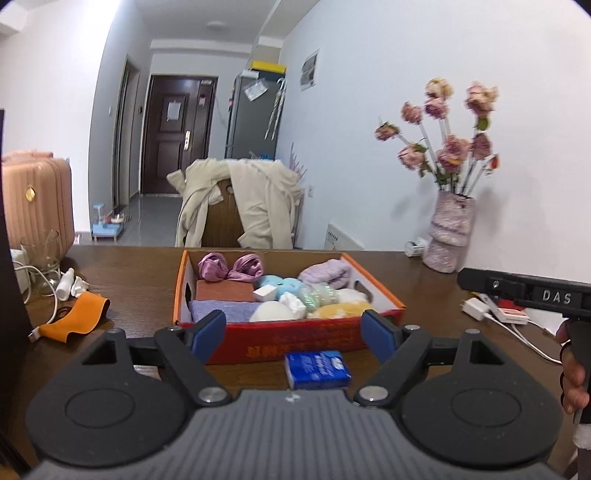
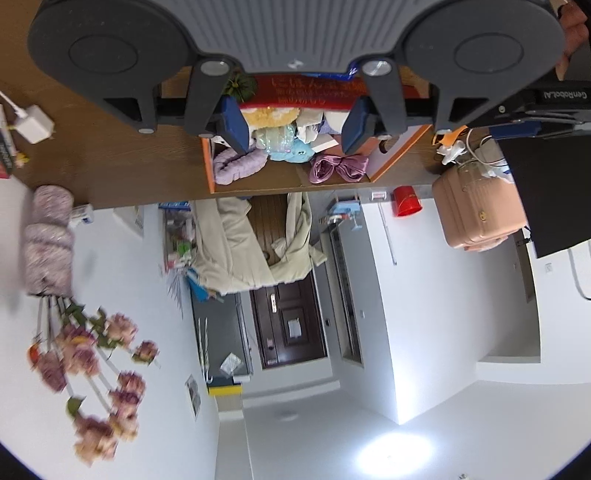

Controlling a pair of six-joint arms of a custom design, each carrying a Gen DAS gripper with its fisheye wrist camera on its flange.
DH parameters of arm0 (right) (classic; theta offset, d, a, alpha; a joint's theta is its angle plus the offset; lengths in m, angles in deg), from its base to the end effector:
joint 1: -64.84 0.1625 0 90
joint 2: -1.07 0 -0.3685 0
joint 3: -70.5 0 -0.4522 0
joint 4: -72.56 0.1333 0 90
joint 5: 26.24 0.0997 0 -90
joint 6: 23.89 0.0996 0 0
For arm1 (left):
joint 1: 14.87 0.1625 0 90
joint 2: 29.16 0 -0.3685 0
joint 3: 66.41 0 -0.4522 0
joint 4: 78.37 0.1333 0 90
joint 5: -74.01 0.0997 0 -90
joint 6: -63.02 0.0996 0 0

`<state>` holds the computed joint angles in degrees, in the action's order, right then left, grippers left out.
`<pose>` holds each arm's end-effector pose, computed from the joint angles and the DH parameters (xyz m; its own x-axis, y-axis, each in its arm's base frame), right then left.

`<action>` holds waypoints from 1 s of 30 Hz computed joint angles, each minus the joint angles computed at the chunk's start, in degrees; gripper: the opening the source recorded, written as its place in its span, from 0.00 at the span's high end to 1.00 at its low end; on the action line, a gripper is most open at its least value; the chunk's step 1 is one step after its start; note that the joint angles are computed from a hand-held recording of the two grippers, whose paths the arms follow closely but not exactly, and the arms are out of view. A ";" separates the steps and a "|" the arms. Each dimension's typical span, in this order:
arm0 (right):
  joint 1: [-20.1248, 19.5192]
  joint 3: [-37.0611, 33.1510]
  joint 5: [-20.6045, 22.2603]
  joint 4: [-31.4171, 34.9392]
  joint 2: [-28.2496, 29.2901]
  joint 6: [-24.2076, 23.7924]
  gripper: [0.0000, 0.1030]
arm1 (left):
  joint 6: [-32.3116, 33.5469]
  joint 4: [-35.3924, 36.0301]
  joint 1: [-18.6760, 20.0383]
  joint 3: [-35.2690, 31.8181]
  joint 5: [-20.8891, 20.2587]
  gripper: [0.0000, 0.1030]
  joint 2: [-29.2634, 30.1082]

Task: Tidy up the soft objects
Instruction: 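Withdraw both grippers from the box toward the blue tissue packet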

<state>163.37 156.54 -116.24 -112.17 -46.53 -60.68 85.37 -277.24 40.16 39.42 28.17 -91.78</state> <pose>0.2417 -0.7129 0.1811 -0.7427 -0.4475 0.4982 -0.6582 0.3507 -0.6662 -0.1808 -0.6121 0.2415 -0.7904 0.0276 -0.6120 0.5804 0.3538 -0.7335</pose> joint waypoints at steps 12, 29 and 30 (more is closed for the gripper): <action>-0.90 20.68 0.53 -11.00 -11.77 -2.76 0.38 | -0.67 -9.16 -6.87 14.18 4.63 0.16 -4.48; -1.19 32.56 1.93 -13.76 -17.73 -5.21 0.29 | 3.09 -21.61 -10.84 19.14 13.86 0.07 -3.16; -1.27 32.56 1.62 -13.53 -17.40 -5.44 0.29 | 3.28 -21.70 -10.54 18.71 14.30 0.07 -2.64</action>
<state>162.09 189.11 -114.62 -125.70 -63.93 -66.12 88.65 -298.94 29.62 58.13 42.47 -94.41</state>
